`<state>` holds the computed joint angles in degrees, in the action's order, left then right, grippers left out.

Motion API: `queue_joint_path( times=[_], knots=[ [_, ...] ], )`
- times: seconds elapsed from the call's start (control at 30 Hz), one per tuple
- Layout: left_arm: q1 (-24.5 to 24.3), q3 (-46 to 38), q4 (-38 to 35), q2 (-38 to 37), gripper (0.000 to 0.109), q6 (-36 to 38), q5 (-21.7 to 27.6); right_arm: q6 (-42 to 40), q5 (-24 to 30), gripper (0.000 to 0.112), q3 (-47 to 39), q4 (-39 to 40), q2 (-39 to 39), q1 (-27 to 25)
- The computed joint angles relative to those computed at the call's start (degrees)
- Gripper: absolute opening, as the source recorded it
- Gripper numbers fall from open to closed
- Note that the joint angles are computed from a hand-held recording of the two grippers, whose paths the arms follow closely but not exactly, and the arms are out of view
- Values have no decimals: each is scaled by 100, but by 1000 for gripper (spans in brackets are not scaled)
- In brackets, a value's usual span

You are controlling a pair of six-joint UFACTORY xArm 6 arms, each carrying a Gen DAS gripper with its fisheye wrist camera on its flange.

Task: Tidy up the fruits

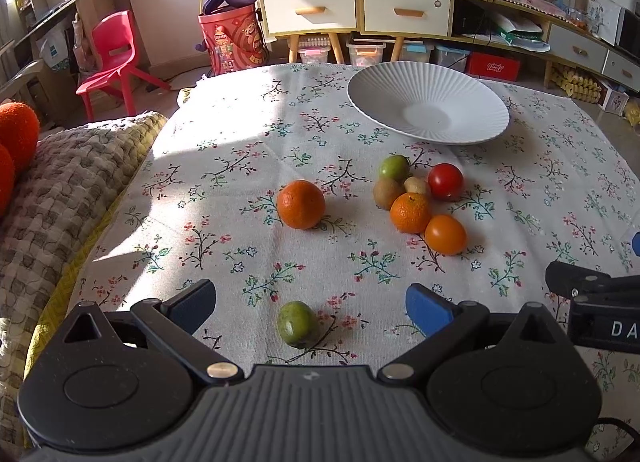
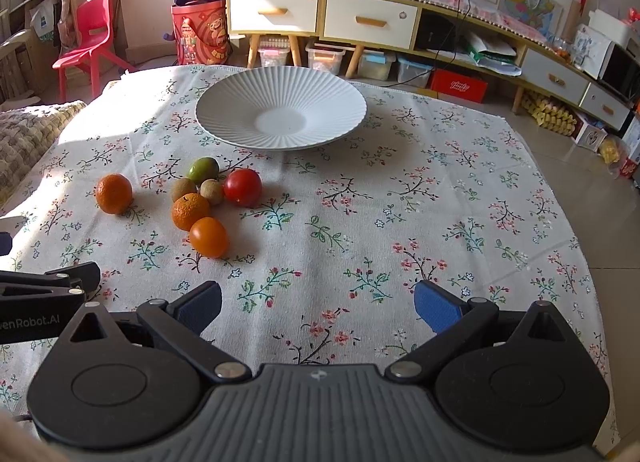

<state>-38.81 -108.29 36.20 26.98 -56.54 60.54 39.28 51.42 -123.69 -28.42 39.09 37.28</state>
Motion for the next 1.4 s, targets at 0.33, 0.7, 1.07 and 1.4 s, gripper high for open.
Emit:
queue_joint_path(
  times=[0.33, 0.7, 1.07, 1.4],
  knots=[
    [1, 10, -15, -5, 92, 14, -8, -36, -36, 103, 5, 55, -2, -7],
    [1, 8, -15, -3, 92, 15, -6, -37, -13, 103, -63, 62, 37, -3],
    [-7, -27, -30, 18, 92, 39, 16, -43, -69, 103, -11, 77, 10, -15],
    [2, -57, -51, 51, 92, 66, 50, 20, -156, 103, 82, 102, -53, -35]
  ],
)
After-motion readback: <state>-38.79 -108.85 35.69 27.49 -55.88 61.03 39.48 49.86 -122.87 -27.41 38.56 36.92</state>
